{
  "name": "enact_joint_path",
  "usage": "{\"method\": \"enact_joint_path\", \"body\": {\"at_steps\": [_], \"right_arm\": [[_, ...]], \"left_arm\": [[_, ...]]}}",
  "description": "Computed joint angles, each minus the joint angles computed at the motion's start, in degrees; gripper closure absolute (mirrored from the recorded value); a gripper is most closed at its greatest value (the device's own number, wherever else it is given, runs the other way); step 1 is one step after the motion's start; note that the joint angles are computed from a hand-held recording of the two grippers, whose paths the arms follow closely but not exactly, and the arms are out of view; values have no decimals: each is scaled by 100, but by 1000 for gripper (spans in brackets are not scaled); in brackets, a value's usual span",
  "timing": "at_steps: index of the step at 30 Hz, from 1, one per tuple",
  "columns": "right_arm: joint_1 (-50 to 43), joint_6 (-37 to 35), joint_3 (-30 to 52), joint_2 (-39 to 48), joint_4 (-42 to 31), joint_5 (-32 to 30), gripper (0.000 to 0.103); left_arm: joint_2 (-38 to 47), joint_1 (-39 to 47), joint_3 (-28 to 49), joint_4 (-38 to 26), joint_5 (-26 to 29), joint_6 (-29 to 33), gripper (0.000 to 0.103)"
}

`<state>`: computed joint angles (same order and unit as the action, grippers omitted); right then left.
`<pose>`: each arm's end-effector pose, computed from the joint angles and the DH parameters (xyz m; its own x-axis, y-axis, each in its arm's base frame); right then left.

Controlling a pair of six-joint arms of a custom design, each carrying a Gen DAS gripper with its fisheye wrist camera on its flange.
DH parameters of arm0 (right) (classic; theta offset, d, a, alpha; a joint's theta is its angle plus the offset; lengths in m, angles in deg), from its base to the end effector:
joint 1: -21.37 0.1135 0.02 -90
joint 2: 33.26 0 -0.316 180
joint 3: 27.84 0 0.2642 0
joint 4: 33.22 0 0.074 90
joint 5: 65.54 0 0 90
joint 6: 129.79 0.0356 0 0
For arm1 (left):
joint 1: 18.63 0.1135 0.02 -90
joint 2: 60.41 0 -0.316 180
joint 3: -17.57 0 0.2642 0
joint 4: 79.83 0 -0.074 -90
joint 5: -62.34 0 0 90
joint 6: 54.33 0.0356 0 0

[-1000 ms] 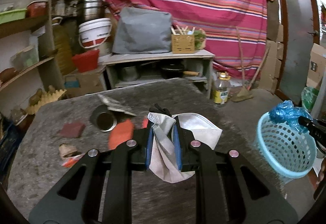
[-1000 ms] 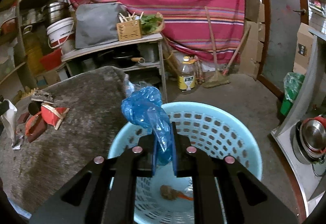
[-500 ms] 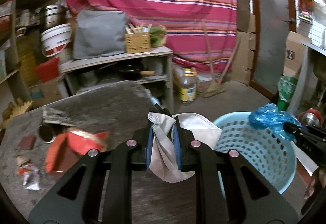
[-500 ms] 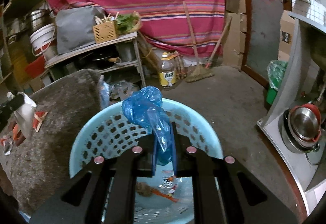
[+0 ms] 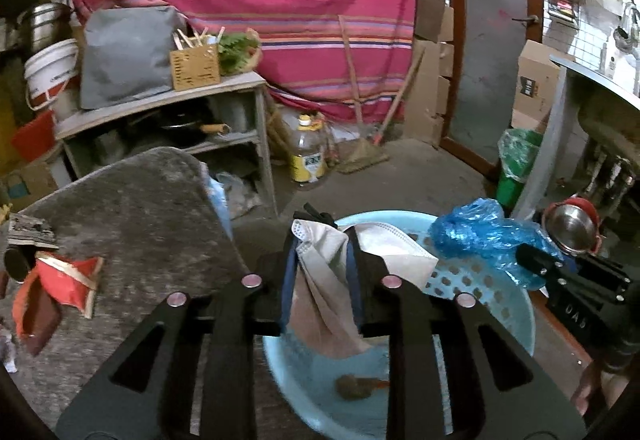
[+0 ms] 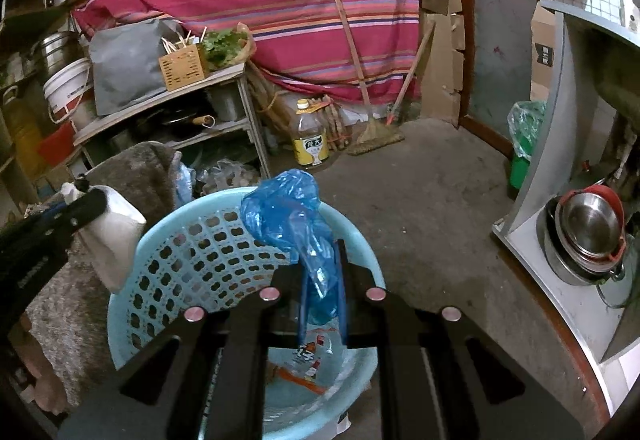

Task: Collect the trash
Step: 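Carry the white cloth and blue bag over the basket and release both, then grasp the silver-and-red snack wrapper with the left gripper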

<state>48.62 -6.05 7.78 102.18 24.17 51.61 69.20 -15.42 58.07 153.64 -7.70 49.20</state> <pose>0.2547 0.1129 0.0036 -0.5588 0.2681 -0.7848 0.2433 0.9576 0.1539 0.3131 0.0054 0.0302 -0.5131 0.1915 -0.8367 0.3542 0.9351 -0.0033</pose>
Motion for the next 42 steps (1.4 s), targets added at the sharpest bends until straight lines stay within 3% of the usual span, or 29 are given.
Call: {"method": "enact_joint_path", "body": {"at_steps": [3,8,12,16,20,22,23,24,28,33,42], "right_arm": [[-42,-15,-13,25,61,-54,91],[-49,-46,-10,63,88,-90,91],[15,-45,100,-1,-132,-80,91],[53,-29,245,-35,-356,-154,89],[207,49,576,-65,-952,-66,88],[273,109,728,-66,-1204,-52,68],[320,151,801,-71,-1343,19,43],[369,172,848,-66,-1414,114,34],[444,311,1057,-91,-1829,159,31],[695,465,1210,-206,-2070,511,11],[1508,530,2312,-204,-3234,939,7]], "left_arm": [[-5,-75,-35,33,-51,22,73],[-21,20,-140,209,14,38,37],[-84,166,-227,334,26,72,27],[-119,482,-318,501,140,117,9],[-163,844,-397,630,284,229,6],[-199,1021,-398,592,369,275,6],[-213,1142,-385,556,428,301,6],[-227,1225,-376,519,465,322,6],[-277,1728,-317,371,661,484,6],[-405,2544,-108,-30,1003,713,6],[-190,4254,988,-1125,1487,1250,6]]}}
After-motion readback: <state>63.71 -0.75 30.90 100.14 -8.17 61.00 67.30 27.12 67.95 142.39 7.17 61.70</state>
